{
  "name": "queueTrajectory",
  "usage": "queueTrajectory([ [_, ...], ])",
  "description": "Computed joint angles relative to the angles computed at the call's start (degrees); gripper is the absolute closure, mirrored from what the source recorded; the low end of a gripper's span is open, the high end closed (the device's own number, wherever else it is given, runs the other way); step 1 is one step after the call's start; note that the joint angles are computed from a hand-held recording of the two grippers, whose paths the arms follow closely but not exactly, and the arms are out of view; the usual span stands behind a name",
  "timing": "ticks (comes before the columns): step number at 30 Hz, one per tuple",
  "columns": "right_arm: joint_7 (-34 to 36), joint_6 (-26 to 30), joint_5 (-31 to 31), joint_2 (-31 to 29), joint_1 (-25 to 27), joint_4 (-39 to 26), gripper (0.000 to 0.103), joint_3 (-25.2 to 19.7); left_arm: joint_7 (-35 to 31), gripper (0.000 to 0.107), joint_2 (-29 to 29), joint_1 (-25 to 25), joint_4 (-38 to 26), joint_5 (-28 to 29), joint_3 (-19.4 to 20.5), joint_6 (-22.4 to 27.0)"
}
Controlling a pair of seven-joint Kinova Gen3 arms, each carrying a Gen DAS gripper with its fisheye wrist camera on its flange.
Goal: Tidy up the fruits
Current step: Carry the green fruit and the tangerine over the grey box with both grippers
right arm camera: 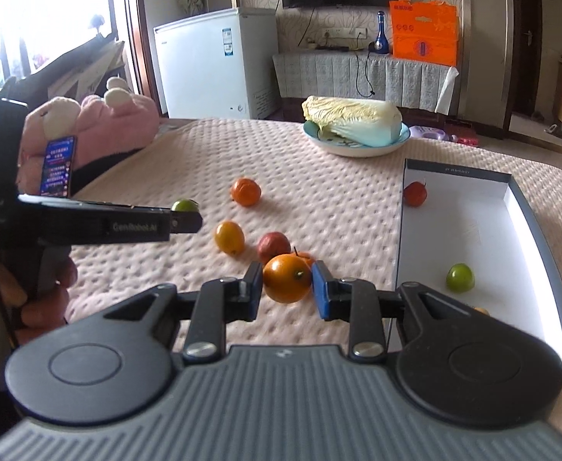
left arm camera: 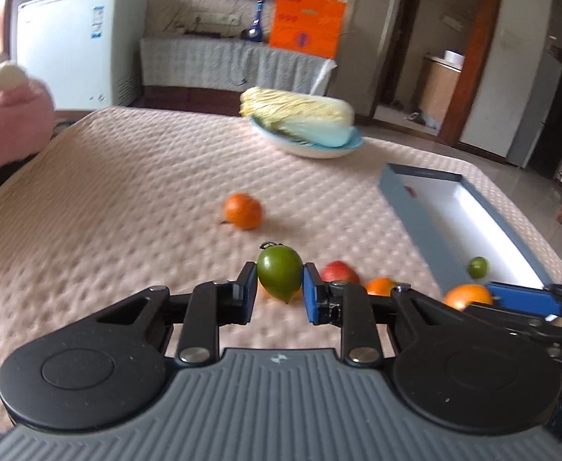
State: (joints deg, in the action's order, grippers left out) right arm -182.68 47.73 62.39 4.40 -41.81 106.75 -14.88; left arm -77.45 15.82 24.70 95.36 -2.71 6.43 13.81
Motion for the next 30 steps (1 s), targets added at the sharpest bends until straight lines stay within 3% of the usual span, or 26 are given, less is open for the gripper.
queueTrajectory([
  [5, -4.33, -1.37, 2.99, -2.03, 0.90, 2.10, 0.072, -0.10, -3.66, 0.078, -1.27, -0.74, -1.52, 0.49, 3.33, 0.37],
  [11, -11.30, -1.25, 6.62, -4.31, 2.79, 4.56, 0.072, -1.36, -2.96, 0.078, -0.82, 2.63, -2.72, -0.25, 2.03, 1.23],
  [19, -12.97, 1.39, 6.68, -6.87, 3.81, 6.95, 0.072, -3.66, -2.32, 0.078, 1.88, 4.97, -4.12, -0.49, 1.88, 0.65],
  [30, -16.38, 4.34, 6.19, -9.72, 5.67, 9.78, 0.072, -5.96, -6.83, 0.078, 2.48, 3.20, -3.63, 1.85, 5.50, -2.06],
])
